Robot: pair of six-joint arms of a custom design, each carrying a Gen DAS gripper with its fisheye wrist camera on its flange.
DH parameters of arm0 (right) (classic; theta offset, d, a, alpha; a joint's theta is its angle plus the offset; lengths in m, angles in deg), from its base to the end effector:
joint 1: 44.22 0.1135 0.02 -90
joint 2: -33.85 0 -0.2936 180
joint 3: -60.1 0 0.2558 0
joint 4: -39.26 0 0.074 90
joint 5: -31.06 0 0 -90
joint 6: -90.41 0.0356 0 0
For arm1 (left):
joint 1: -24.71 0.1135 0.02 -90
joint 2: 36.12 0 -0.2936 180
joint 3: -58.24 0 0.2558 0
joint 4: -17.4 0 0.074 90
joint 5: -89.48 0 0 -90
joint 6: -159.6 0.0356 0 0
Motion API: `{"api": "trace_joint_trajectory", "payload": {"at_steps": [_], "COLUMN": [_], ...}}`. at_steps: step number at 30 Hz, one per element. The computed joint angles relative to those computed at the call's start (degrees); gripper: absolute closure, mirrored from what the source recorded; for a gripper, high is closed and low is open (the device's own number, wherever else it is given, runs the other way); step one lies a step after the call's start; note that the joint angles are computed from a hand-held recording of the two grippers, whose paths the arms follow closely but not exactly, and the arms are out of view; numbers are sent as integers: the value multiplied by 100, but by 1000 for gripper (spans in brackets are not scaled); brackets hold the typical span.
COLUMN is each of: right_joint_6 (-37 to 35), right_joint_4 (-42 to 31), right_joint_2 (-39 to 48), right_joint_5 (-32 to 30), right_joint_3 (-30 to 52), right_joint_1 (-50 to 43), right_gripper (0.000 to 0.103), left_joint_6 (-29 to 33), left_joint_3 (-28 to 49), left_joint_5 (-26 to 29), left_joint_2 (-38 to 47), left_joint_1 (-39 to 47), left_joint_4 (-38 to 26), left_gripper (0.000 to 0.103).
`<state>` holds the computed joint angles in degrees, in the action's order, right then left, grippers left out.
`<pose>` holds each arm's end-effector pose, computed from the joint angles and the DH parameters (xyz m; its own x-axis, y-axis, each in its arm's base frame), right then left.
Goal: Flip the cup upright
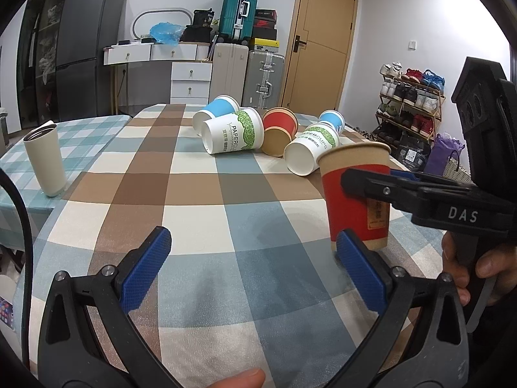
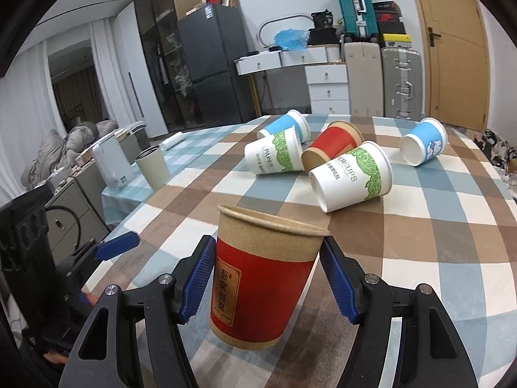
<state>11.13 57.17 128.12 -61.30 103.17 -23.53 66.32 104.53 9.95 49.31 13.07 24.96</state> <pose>0.2743 0.1052 0.1468 -0.5762 -0.0189 -0.8171 -0.2830 0.9425 0.1777 0.2806 -0.0644 0.1876 -0.5321 0.0522 -0.8451 0.3201 0.9364 -0.1438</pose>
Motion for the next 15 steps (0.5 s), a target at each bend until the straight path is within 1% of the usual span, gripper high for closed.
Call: {"api": "trace_joint_trajectory", "payload": {"at_steps": [6,15], "right_joint_6": [-126,-278], "right_joint_4": [72,162], "right_joint_2": [90,199], "right_joint_5": [424,482], "right_joint_3": [87,48], "right_joint_1": [174,196], "right_gripper": [35,36], "left_joint_6": [1,3], "left_joint_3": [-7,-13], "left_joint_5": [-2,11], "left_joint_2": [-4,-7], "left_joint_1": [3,16], "left_joint_4": [-1,18], "left_gripper": [1,1]}}
